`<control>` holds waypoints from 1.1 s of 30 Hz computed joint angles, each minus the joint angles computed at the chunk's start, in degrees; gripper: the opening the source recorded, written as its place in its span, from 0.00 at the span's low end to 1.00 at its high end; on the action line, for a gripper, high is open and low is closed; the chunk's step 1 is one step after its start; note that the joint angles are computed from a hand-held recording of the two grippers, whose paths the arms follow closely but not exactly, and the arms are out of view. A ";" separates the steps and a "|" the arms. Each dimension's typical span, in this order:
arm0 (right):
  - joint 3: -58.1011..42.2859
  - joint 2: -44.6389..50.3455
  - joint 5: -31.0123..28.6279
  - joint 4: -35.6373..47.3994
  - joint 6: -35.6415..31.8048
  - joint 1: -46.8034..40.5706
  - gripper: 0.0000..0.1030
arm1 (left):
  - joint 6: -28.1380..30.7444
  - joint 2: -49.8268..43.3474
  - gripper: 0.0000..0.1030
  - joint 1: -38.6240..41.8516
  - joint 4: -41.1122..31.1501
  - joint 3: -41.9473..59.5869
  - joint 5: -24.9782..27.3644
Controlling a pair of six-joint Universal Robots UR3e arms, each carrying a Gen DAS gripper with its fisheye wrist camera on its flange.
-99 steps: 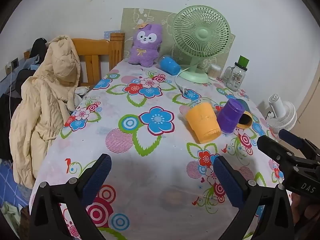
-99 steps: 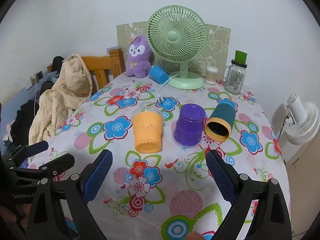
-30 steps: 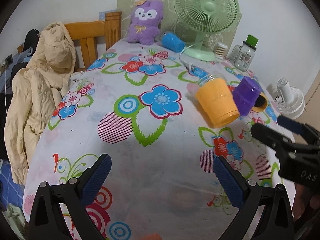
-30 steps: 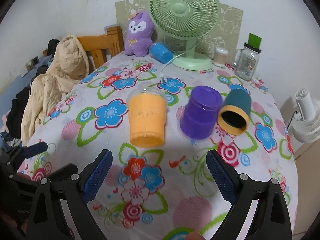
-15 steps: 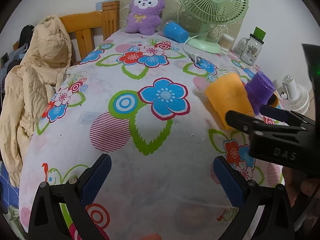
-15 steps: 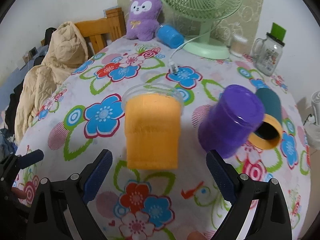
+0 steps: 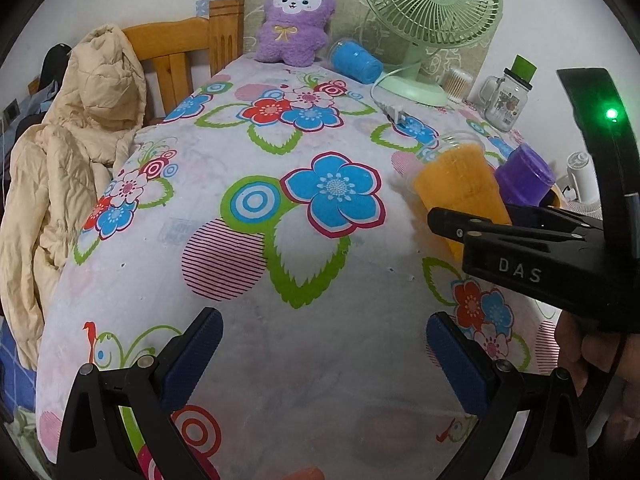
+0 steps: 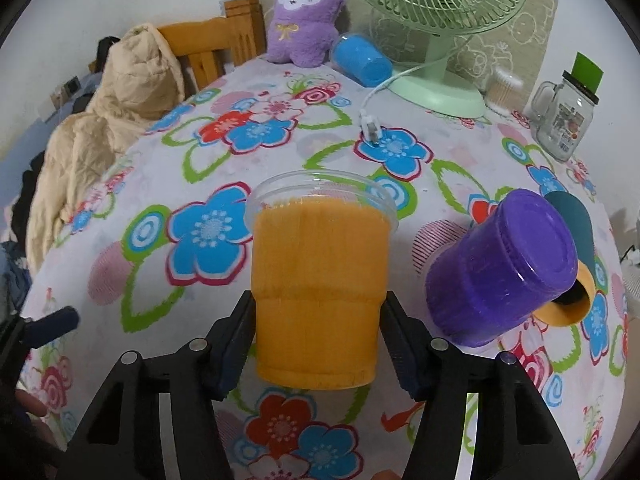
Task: Flip cup upside down
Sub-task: 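Move the right gripper to the orange cup and close around its body, then lift the orange cup with the right gripper and carry it toward the left tool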
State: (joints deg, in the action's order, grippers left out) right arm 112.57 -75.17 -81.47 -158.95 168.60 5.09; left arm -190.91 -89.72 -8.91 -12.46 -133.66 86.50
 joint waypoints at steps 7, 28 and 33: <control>4.47 -7.05 0.07 -0.01 -0.34 0.96 0.61 | -0.27 3.10 1.00 -0.55 -0.60 -1.45 -0.01; 27.23 -32.16 -2.45 1.44 4.30 -0.10 0.61 | -4.69 11.84 1.00 -8.21 -1.24 -8.99 3.67; 30.74 -37.87 -3.08 3.47 4.05 -1.64 0.61 | -6.34 11.43 1.00 -11.94 -1.17 -8.55 5.78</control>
